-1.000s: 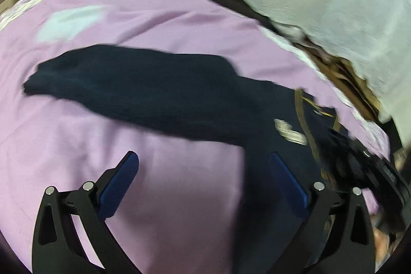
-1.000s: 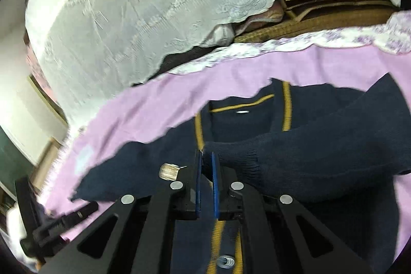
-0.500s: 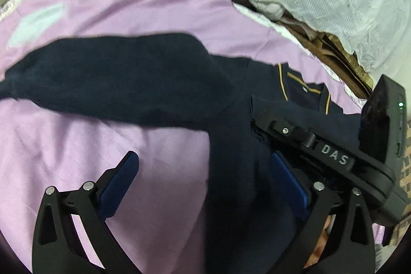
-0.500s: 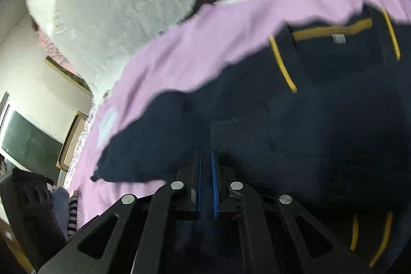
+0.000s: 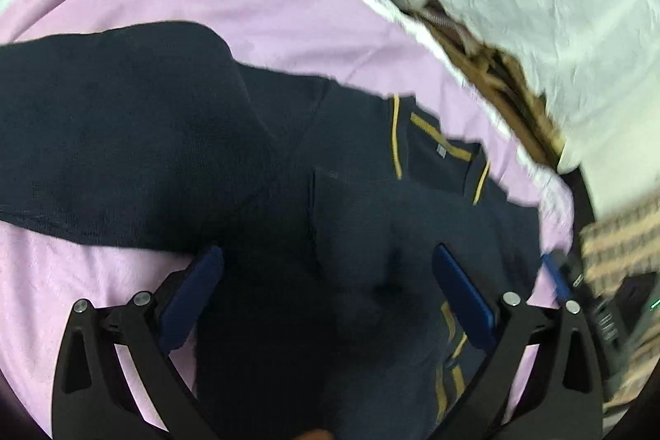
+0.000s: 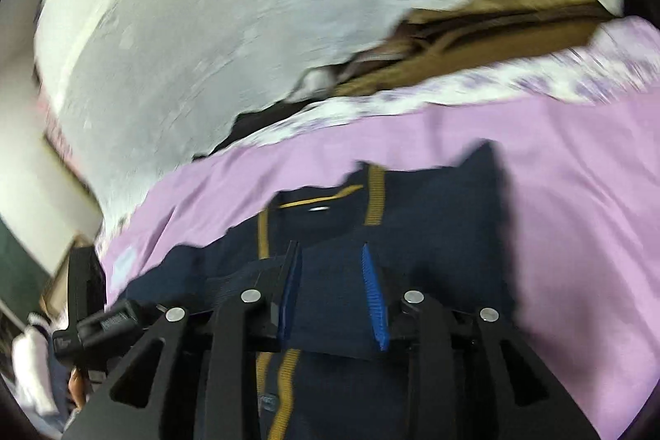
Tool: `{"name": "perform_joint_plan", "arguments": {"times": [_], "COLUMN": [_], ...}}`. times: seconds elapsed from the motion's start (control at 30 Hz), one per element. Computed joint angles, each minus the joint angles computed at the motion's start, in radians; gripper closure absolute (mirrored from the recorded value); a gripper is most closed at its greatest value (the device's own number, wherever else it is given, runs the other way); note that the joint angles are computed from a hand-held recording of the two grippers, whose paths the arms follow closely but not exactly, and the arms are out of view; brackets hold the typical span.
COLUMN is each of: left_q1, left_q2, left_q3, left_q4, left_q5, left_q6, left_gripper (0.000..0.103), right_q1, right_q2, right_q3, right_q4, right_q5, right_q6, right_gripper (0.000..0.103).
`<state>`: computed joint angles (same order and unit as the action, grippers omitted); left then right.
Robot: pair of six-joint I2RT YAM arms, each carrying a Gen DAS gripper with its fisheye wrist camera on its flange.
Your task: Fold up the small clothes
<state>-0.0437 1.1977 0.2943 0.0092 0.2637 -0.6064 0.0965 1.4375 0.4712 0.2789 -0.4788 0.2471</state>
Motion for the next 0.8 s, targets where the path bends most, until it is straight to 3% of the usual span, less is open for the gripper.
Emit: {"name": "perform_joint_plan", "arguments": {"times": [0.13, 0.23, 0.27, 0.37, 0.5, 0.67, 0.73, 0.8], "left_q1": [-0.004, -0.036, -0.035, -0.014, -0.031, -0.035, -0.054, -0.070], "left_q2": [0.056, 0.113, 0.125, 0.166, 0.172, 0.181, 0.200, 0.206], "left_q3": [0.043, 0.073, 0.073, 0.051, 0.039, 0.040, 0.051, 0.068], "left_q4": [0.015, 0.044, 0.055, 0.132, 0.163, 0.174, 0.177, 0.162], "left_q5": [0.064, 0.066, 0.067, 0.125, 0.091, 0.051, 0.013, -0.032], "left_q6": [0.039, 0.044, 0.040, 0.020, 0.014, -0.005, 0.000, 0.003], "left_gripper": [0.005, 0.009, 0.012, 0.040, 0.049, 0.050, 0.059, 0.076], "right_q1": [-0.128, -0.145, -0.145, -0.163, -0.171, -0.160, -0.152, -0.154], "right_q2": [0.091, 0.112, 0.114, 0.104, 0.112, 0.152, 0.172, 0.217], "right_q3": [-0.004, -0.010, -0.009, -0.008, 0.005, 0.052, 0.084, 0.142], "right_q4": [0.079, 0.099, 0.101, 0.095, 0.087, 0.050, 0.028, -0.010], "right_q5": [-0.126, -0.155, -0.153, -0.156, -0.133, -0.083, -0.062, -0.073], "right_q6": [0.025, 0.024, 0.015, -0.012, -0.031, -0.063, -0.071, -0.079], "right_gripper": [0.072, 0.072, 0.072, 0.072, 0.072, 0.074, 0.082, 0.093]}}
